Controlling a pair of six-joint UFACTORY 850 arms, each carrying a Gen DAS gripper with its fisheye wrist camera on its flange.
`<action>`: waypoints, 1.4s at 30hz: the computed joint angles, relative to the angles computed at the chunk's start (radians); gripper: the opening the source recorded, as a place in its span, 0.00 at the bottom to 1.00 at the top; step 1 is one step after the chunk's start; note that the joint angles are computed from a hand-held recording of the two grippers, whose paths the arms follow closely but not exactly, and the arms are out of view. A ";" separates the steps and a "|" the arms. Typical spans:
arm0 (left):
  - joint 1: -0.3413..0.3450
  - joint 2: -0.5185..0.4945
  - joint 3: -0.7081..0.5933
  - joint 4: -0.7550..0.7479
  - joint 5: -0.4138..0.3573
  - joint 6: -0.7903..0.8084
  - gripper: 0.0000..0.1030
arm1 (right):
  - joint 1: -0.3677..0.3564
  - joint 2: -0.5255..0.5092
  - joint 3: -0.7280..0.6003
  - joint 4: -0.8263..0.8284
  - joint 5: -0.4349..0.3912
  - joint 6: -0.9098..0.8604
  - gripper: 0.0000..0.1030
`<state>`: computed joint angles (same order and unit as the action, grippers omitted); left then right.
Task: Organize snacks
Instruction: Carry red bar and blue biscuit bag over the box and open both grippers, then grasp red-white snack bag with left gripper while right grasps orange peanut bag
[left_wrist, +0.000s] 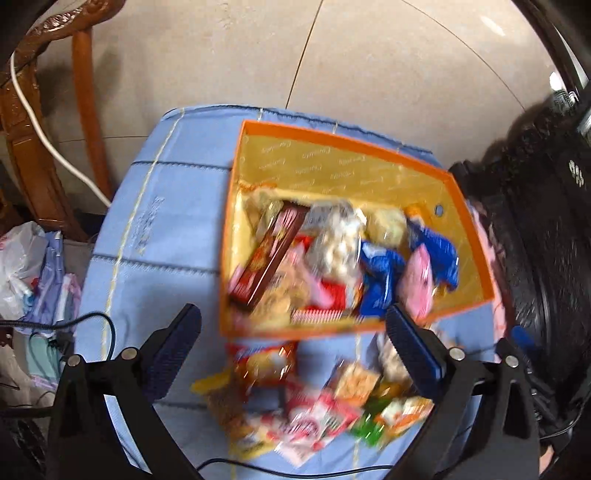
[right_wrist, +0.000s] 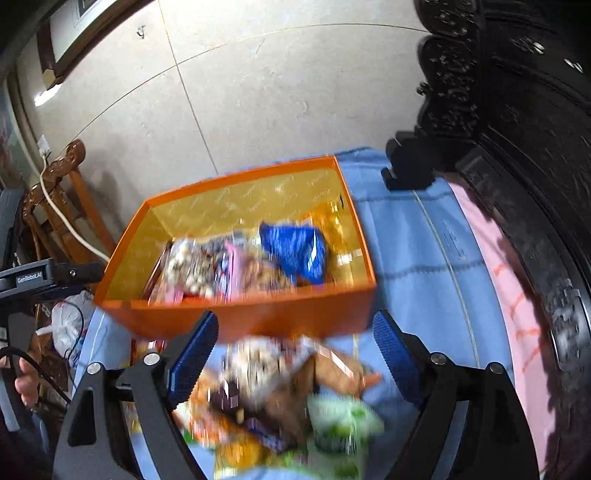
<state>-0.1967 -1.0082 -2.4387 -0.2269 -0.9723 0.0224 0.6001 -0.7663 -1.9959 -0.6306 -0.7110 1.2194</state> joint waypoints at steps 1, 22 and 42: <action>-0.001 0.043 0.076 0.004 0.032 0.012 0.95 | 0.008 0.025 0.045 -0.015 0.002 0.027 0.85; -0.068 0.264 0.617 0.106 0.145 0.120 0.95 | 0.056 0.173 0.351 0.112 0.041 0.122 0.86; -0.044 0.233 0.620 0.057 0.140 0.193 0.20 | 0.071 -0.047 -0.013 0.286 0.025 -0.291 0.79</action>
<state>-0.2409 -0.7753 -1.8183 -0.1694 -0.8319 0.2152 0.6715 -0.8134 -2.0090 -0.3447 -0.6861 0.9283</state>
